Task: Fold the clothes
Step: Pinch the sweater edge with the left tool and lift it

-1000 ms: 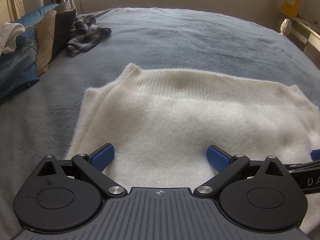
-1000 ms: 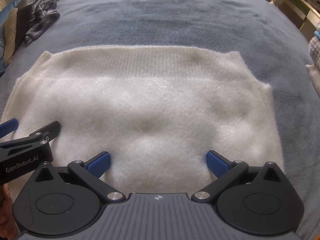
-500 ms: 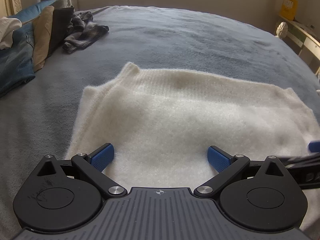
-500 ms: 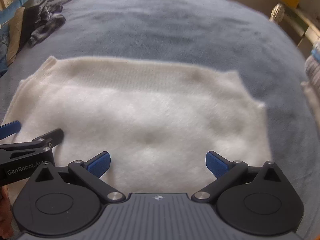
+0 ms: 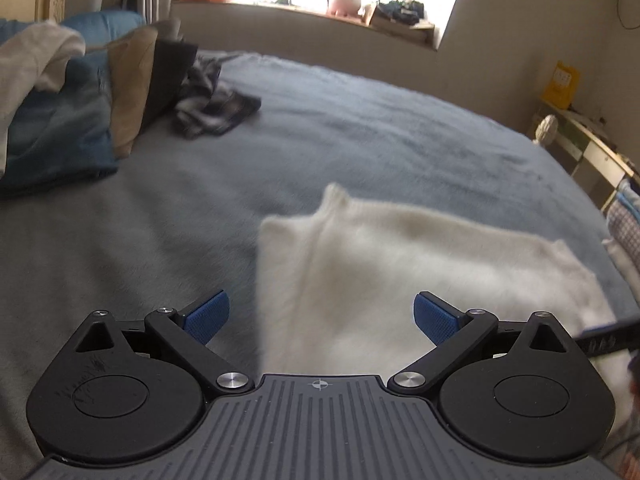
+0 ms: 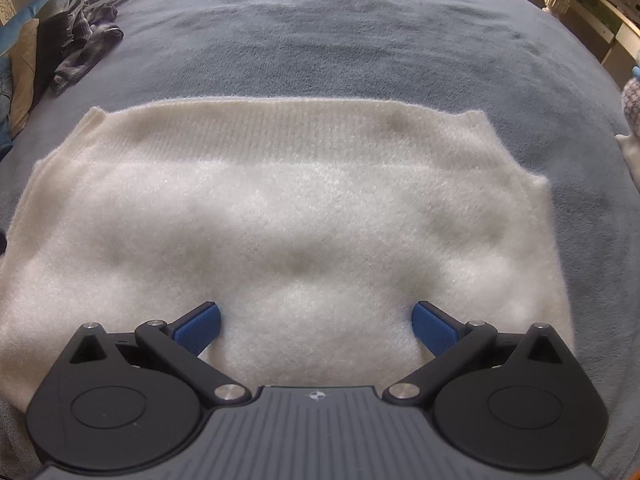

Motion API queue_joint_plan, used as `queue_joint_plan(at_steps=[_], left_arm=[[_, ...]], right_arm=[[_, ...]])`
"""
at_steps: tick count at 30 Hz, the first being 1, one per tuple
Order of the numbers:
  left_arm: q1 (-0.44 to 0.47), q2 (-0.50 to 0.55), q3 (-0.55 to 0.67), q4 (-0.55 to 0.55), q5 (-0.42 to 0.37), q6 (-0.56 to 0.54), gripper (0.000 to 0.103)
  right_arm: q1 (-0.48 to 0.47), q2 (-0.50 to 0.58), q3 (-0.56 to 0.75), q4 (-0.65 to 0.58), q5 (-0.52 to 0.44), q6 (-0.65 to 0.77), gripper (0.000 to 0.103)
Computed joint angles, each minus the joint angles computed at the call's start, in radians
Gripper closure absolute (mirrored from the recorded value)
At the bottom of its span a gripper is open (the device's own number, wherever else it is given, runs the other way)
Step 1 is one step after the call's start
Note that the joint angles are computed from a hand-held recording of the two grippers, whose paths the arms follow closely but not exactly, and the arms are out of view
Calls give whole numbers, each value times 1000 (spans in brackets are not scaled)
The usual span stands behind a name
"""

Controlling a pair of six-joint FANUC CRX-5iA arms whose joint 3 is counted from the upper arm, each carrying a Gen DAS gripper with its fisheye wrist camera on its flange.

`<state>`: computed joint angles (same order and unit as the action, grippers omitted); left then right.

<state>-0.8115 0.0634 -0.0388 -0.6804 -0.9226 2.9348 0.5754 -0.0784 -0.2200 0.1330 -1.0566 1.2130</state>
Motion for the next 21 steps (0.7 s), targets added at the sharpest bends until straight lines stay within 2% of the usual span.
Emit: queue_joint_plan(at_steps=[4, 7, 12, 15, 17, 18, 21], left_arm=[[85, -45, -110, 121, 170, 2, 6], [165, -62, -192, 247, 314, -55, 12], [233, -71, -265, 348, 451, -165, 16], [239, -82, -281, 352, 483, -160, 31], [227, -104, -300, 311, 508, -95, 43], [229, -117, -321, 308, 535, -75, 45], [253, -142, -384, 339, 605, -24, 60]], right_arm=[[1, -2, -4, 3, 3, -2, 0], [2, -1, -3, 4, 3, -3, 0], [1, -4, -7, 3, 8, -1, 0], [4, -2, -9, 8, 10, -6, 0], [4, -3, -9, 9, 10, -6, 0], [4, -4, -10, 8, 11, -5, 0], [3, -8, -16, 10, 18, -4, 0]])
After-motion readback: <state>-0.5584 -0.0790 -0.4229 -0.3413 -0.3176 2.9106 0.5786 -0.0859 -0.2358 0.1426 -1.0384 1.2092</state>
